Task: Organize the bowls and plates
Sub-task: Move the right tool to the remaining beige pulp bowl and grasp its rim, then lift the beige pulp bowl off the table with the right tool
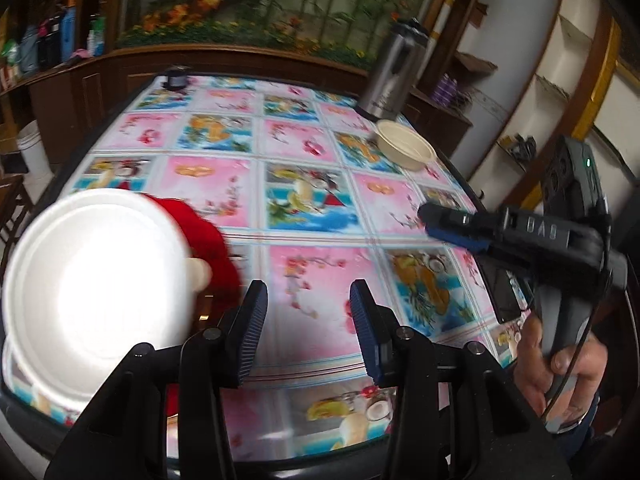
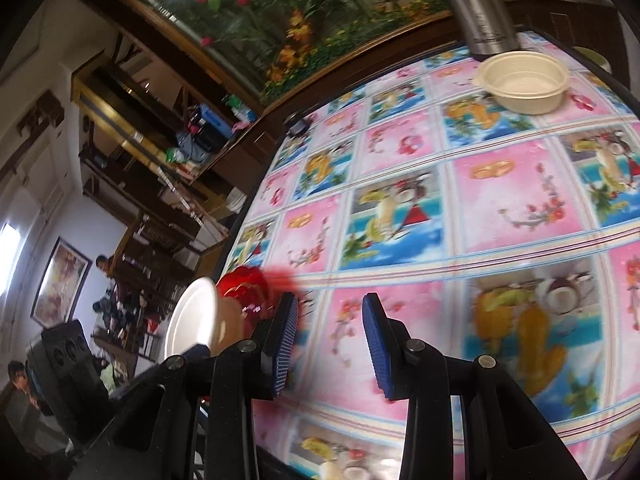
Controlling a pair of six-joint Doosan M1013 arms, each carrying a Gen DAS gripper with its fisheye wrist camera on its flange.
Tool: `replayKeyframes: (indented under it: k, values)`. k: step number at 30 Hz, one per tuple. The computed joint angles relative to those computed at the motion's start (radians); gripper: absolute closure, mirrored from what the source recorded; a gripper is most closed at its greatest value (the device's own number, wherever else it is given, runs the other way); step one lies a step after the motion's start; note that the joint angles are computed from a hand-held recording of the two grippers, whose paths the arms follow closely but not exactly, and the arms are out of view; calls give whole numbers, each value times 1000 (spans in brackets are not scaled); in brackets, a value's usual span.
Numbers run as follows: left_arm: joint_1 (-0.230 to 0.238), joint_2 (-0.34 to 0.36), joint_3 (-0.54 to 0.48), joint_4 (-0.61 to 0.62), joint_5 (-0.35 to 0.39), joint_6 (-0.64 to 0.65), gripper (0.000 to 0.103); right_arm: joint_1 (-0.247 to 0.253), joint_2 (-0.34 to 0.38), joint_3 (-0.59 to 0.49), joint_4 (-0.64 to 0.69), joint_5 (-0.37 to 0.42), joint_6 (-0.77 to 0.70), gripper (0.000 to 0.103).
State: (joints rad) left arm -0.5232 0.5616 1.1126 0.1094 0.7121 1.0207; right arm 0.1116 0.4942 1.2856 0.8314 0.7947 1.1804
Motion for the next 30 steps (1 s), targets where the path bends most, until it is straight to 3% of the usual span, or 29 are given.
replayKeyframes:
  k: [6,10,15,18,19,21,23,25,27,28,29,30]
  values:
    - [-16,105,-137,-80,67,95,62,-59,16,-42,-142,-101,177,67]
    - [-21,163,-228,-142,119,151,62,-94,70,-145,-300,-107,369,66]
    - [-30,181,-267,-210,129,246,62,-129,197,-355,-434,-34,523,66]
    - [-28,189,-285,-233,141,270,62,-138,312,-550,-523,102,598,66]
    - [-26,194,-293,-240,149,276,62,-143,355,-621,-530,143,611,65]
    - [-23,201,-304,-248,162,278,62,-155,400,-687,-487,136,632,65]
    - [-19,210,-319,-254,175,280,62,-159,454,-780,-503,179,667,65]
    - [-15,219,-331,-255,186,276,62,-174,504,-858,-414,220,666,66]
    - [-11,225,-336,-265,195,277,62,-180,551,-937,-390,274,694,71]
    - [-9,227,-337,-270,196,276,62,-178,553,-940,-390,282,703,85]
    - [-8,228,-336,-275,196,277,62,-177,547,-924,-383,281,705,92]
    - [-6,229,-337,-277,197,274,62,-177,528,-886,-369,264,706,92]
